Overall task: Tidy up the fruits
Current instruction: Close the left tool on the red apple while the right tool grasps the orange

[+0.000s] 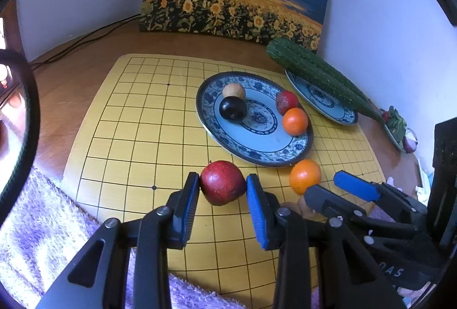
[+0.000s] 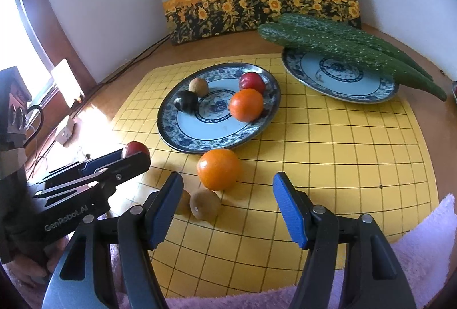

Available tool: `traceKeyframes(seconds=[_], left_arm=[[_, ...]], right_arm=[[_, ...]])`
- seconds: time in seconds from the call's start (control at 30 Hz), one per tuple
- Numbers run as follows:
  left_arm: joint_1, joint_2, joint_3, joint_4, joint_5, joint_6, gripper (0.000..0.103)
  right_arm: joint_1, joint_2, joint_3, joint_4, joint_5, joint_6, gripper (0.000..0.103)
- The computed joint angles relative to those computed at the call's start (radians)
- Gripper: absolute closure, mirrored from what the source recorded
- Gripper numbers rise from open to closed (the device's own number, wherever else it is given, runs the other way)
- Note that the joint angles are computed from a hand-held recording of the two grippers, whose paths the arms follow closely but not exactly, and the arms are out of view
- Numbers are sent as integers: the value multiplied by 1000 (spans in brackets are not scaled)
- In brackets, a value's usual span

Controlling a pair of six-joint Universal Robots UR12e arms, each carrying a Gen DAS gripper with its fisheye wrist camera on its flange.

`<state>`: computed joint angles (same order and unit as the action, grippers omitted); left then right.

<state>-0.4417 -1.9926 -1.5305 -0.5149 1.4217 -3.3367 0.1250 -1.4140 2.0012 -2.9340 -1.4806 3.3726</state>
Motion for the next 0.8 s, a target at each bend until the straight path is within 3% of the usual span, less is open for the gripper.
traceKeyframes(seconds=[0.7, 0.8], left_arm=[[7, -3, 0, -8, -16, -16, 68], [7, -5, 1, -8, -19, -14, 68]], right_arm=[[1, 34, -26, 3, 14, 11, 66], [-1, 34, -23, -5, 20, 12, 66]])
